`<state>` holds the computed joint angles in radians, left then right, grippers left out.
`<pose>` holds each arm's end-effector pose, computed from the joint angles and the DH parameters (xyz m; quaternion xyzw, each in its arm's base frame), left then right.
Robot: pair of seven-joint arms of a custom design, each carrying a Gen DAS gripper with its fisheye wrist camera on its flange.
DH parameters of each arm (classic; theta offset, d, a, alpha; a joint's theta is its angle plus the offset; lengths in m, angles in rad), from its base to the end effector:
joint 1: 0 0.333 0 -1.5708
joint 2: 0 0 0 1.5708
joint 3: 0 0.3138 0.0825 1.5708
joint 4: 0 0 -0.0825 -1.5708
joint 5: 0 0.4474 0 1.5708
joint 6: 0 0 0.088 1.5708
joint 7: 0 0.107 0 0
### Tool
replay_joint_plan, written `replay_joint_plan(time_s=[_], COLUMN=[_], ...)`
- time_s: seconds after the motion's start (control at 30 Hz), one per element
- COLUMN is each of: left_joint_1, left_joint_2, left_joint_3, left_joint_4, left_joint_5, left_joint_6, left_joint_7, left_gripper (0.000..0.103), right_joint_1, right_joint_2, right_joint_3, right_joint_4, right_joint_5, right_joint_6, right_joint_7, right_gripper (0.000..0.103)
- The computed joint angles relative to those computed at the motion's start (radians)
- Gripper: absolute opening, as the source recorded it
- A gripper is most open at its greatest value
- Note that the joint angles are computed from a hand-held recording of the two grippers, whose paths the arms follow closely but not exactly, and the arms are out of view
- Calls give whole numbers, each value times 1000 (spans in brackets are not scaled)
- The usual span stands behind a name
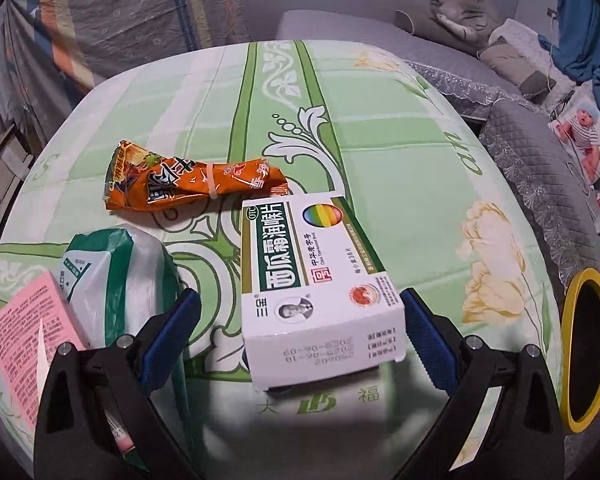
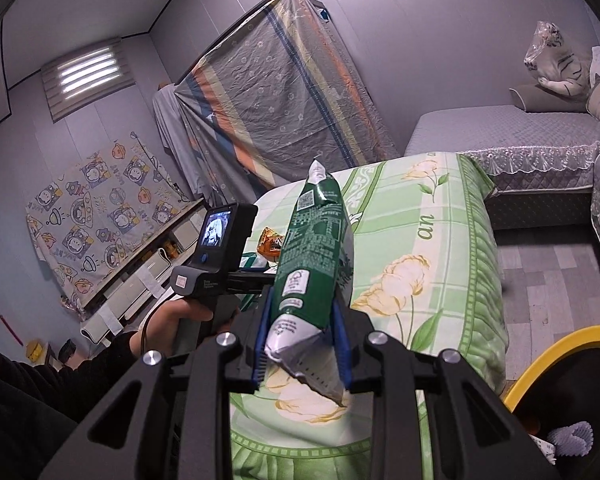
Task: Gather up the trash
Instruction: 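Grasp the white medicine box with the left tool while the right tool holds the tube, then carry the medicine box and toothpaste tube to the yellow bin and release both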
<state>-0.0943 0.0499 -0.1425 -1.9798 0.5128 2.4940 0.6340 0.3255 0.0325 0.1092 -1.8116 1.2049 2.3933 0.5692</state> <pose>0.6430 -0.1570 0.4615 -0.7863 0.5430 -0.1810 0.2324 0.6121 0.2918 0.5626 -0.7705 0.3481 0.0379 0.5326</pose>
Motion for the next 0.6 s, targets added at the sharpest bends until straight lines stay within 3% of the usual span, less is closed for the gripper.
replay_joint_plan(time_s=[0.07,0.13,0.27,0.4,0.6], left_joint_1=[-2,1,-4,-5,12], left_joint_2=[-4,-6,-11,-66,-208], left_joint_3=[0,-1,-1,-7,-56], left_joint_4=[1,-1,-1,-46,-143], left_joint_5=[17,-13,36,90,282], left_joint_6=[-8,-3,-15,30,115], left_joint_7=[-18,-6,-48,-102,-276], left_gripper=[69,62,62,62,62], right_joint_1=[-2,-2,0,6,15], right_joint_2=[0,-4,-16,-35,-56], right_joint_3=[-1,-1,-2,-5,-10], right_joint_4=[-1,-6,-16,-31,-46], right_joint_5=[5,2,-3,-5,-20], right_joint_6=[-4,3,7,22,43], right_joint_7=[2,10,26,36,58], right_gripper=[25,25,25,25,25])
